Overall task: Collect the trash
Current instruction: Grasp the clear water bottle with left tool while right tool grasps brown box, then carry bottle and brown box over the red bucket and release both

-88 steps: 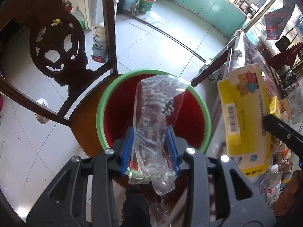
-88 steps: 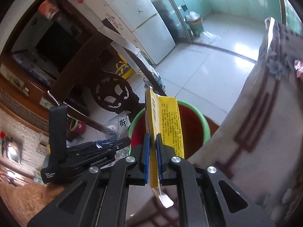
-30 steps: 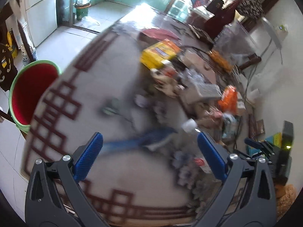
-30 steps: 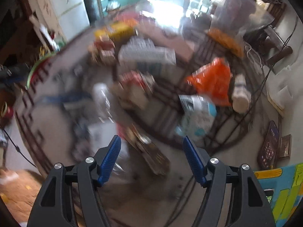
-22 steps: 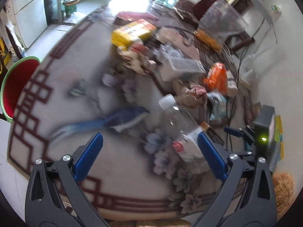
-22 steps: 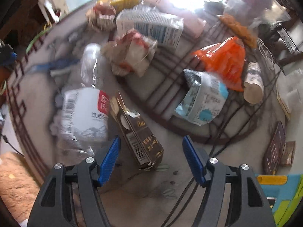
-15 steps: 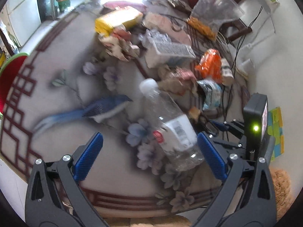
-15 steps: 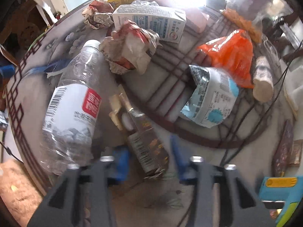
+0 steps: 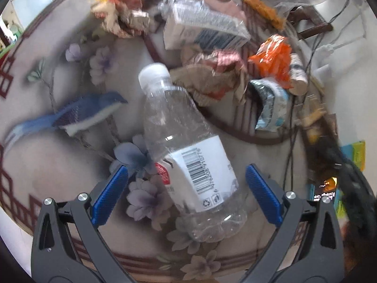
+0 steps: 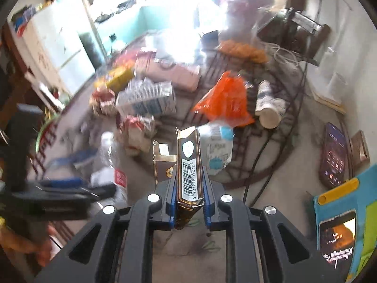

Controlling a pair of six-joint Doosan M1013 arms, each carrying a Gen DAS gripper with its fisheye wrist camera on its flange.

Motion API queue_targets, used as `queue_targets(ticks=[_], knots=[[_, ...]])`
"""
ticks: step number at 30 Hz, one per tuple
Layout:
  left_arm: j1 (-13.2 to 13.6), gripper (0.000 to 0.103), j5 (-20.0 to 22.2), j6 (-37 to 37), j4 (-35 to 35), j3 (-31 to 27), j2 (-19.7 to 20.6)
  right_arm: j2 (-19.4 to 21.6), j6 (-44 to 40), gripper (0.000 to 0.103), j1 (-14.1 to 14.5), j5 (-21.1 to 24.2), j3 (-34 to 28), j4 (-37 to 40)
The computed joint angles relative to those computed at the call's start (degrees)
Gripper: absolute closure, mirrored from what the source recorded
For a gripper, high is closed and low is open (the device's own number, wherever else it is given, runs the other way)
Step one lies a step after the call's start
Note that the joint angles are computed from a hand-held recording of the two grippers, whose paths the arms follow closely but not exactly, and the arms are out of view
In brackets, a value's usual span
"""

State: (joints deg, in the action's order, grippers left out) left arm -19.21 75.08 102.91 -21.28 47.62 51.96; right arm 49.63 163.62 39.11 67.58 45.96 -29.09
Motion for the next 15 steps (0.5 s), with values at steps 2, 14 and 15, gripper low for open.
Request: queue_targets(ticks=[2, 14, 15], knots=[[-0.4, 0.005, 1.1, -1.6, 1.1, -0.1, 0.4, -0.3, 1.0, 0.087, 0.1, -0.7, 0.3, -0.4], [0.8, 0.043, 1.5, -1.1, -1.3, 0.2, 0.1, 0.9, 0.4, 0.086, 0.5, -3.4, -2.6, -0.7], [1.1, 0.043, 1.1, -0.7, -1.4, 0.0, 0.0, 1.2, 0.0, 0.086, 0.5, -3.5, -3.3, -0.8]])
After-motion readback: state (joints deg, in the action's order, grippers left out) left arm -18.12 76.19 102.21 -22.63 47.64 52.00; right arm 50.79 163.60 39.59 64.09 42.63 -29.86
